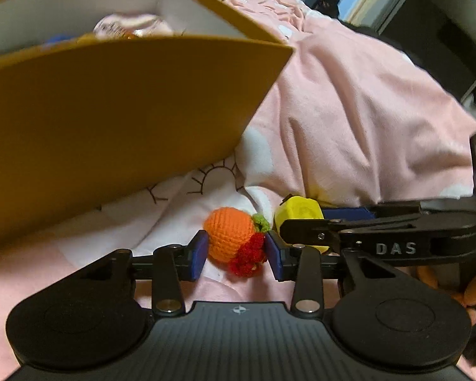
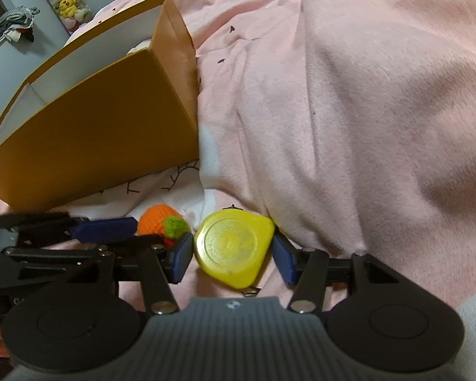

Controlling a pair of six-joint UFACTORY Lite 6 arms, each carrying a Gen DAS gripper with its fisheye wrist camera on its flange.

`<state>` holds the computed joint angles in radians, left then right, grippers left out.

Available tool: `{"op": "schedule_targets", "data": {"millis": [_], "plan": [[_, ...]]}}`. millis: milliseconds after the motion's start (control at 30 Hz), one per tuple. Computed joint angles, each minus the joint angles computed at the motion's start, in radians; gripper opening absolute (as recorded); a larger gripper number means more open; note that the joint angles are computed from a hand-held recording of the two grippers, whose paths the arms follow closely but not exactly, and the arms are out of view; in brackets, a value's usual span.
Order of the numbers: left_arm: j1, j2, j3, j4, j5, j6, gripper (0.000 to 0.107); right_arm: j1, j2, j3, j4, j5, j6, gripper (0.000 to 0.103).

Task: Organize objects
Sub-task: 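Grasp the crocheted fruit toy with the left tool while the right tool grasps the yellow tape measure, then lift and carry the fruit toy and tape measure over the orange box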

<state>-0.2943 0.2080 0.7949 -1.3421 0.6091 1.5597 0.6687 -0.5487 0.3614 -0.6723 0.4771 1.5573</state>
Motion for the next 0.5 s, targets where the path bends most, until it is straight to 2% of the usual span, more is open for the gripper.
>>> {"op": "schedule_targets", "data": {"millis": [100,267,500], "plan": [[0.032,0.042,0.002,-0.045,0.045,0.035,0.048,-0.006,-0.005,-0.002,0.014,-0.002,-0.014,0.056],[0.028,0.048,-0.035,-0.081,0.044,0.084,0.049,-0.001,-0.035,-0.007,0.032,0.007,-0.021,0.056],[0.018,-0.122,-0.151,-0.119,-0.010,0.166,0.047,0.071,-0.054,0.009,-0.008,0.071,0.037,0.056]]}}
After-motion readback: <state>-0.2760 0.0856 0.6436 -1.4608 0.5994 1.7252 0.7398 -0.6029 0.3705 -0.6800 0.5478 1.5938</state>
